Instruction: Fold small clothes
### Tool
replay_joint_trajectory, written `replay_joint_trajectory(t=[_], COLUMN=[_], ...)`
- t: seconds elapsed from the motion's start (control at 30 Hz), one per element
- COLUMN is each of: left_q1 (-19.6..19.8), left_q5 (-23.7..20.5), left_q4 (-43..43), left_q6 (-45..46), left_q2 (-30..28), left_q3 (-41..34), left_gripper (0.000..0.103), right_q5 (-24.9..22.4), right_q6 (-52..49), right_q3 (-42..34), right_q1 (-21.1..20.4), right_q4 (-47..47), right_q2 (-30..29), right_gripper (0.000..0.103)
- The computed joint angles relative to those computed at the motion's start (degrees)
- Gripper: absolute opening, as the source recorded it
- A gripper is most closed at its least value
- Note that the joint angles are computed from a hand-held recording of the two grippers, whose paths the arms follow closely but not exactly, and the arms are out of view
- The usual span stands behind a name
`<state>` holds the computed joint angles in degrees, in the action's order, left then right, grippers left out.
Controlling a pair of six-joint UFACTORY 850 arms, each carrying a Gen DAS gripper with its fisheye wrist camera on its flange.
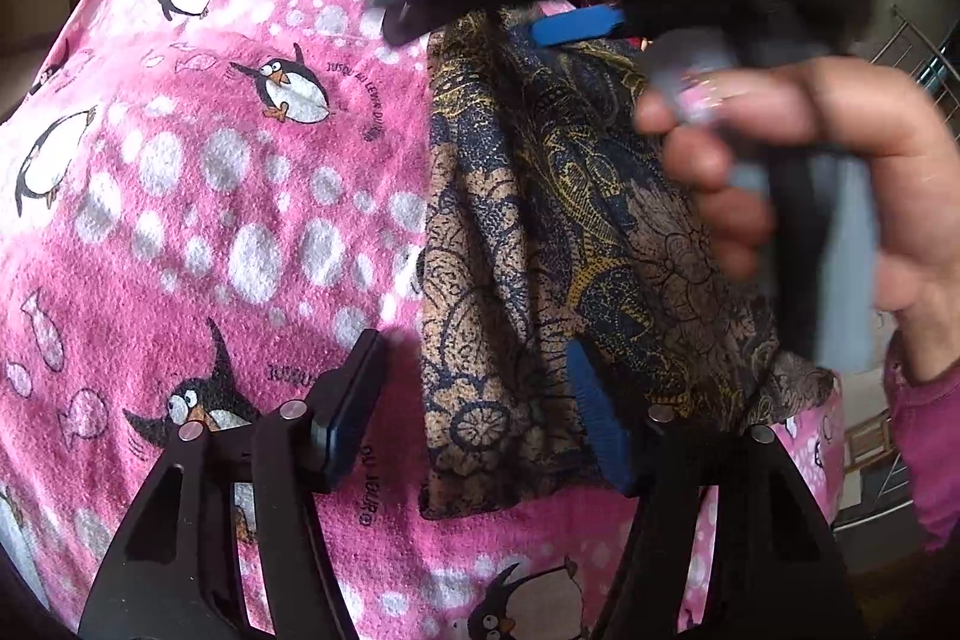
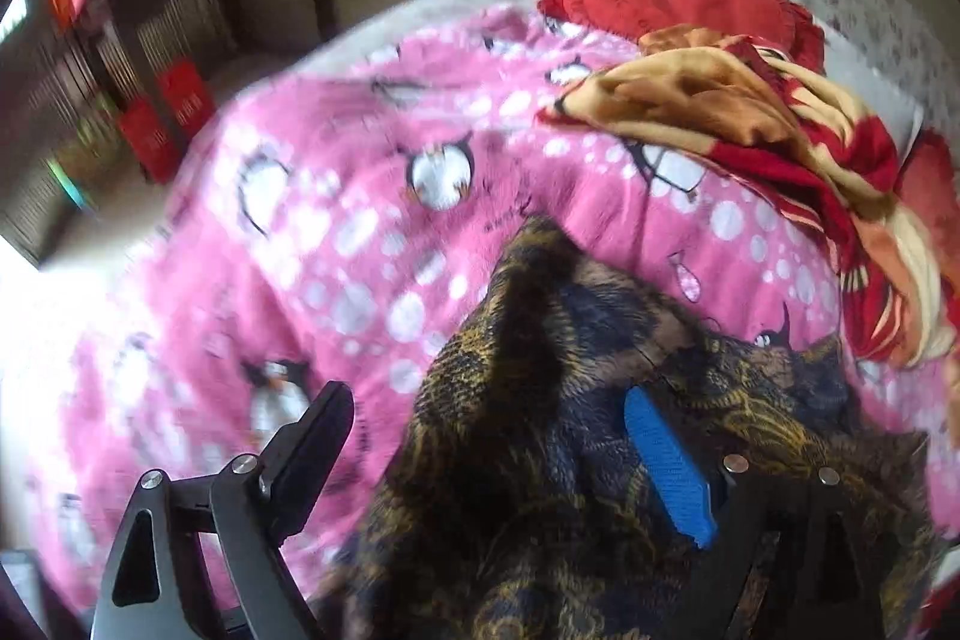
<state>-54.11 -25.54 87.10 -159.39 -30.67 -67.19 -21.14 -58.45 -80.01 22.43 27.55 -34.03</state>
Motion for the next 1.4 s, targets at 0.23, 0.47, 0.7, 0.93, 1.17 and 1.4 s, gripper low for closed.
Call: replay_joint_trajectory(t=[0.23,0.47,0.7,0.93,1.17,1.4], left_q1=[-0.13,0.97,-1.42,-2.67,-2.36,-0.4], left_q5=[0.63,1.29,-2.27,-3.7,-2.33,-4.57], left_q4=[-5.02,3.89,6.99,2.44,-7.6,-29.9], left_q6=[8.9,-2.54,-3.46,4.29,15.34,43.83], left_q2=[-0.38,-0.37,0.83,-1.06,-2.06,-9.13], left_q3=[-1.11,-1.22,-1.37,-5.78,-9.26,-23.39], left_gripper=[0.08,0.056,0.018,0.017,0.017,0.017], right_q5=[12.81,-12.35,-22.6,-18.55,-4.76,-10.14], right_q6=[-10.08,-16.92,-8.07,-3.74,-13.62,-19.41], right_q3=[5.83,-3.26,-8.12,-7.25,1.53,0.23], right_q1=[0.25,-9.39,-11.4,-7.24,-6.86,-12.49], right_q4=[5.03,20.41,19.56,12.04,12.98,17.77], right_q2=[2.06,-0.41,-3.2,-2.01,3.27,4.06], right_gripper=[0.026,0.019,0.051,0.076,0.021,0.019])
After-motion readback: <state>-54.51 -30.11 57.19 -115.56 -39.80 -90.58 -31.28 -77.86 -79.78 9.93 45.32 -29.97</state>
